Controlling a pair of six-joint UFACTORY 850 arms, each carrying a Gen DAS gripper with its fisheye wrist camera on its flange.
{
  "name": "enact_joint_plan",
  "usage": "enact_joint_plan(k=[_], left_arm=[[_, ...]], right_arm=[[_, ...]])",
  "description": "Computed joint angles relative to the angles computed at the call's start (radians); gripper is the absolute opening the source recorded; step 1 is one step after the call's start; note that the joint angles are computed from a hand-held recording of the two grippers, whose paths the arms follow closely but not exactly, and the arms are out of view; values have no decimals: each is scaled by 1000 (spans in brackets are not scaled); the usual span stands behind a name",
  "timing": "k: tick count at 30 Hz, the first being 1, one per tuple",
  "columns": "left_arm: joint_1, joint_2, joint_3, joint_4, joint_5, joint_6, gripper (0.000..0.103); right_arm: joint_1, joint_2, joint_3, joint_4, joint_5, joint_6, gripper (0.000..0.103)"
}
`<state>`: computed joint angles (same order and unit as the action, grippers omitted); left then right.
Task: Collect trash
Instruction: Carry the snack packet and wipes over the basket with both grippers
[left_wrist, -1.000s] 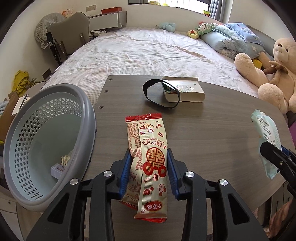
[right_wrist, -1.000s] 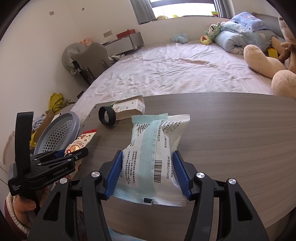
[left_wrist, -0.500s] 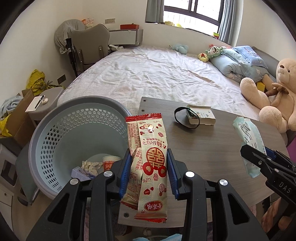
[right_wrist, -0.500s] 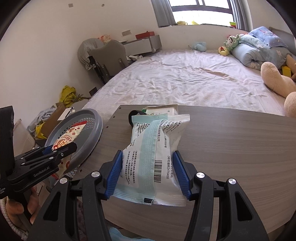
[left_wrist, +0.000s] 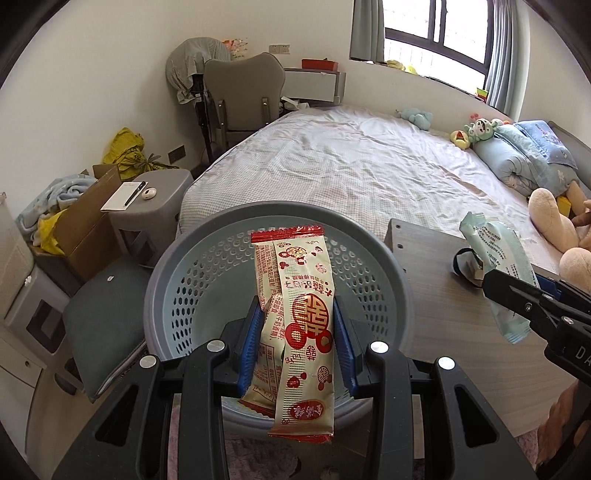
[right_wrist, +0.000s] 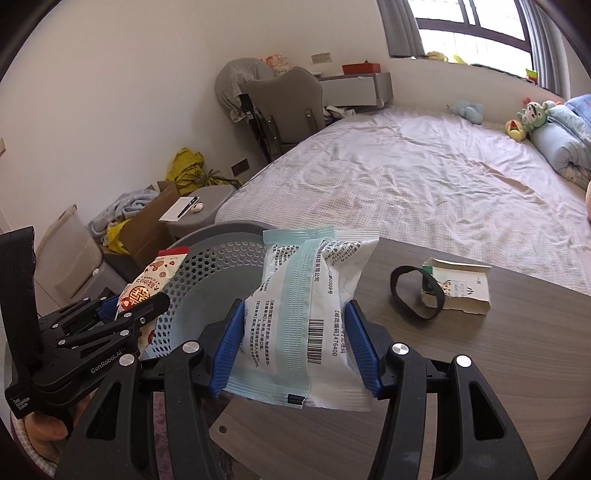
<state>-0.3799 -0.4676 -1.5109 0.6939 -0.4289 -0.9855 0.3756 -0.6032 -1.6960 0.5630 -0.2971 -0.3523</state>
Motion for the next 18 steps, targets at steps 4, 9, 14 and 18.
enact_joint_plan(k=[4, 9, 14, 18], left_arm=[[33, -11, -7, -42, -11, 33, 36], [54, -31, -24, -23, -32, 19, 36], [68, -52, -46, -16, -48, 20, 36], [73, -66, -60, -24, -52, 32, 36]], right_arm=[[19, -66, -98, -19, -51, 8, 54], [37, -139, -205, -36, -106, 15, 54], [47, -198, -290, -61, -153, 36, 54], [51, -230, -332, -65, -178, 39, 54]])
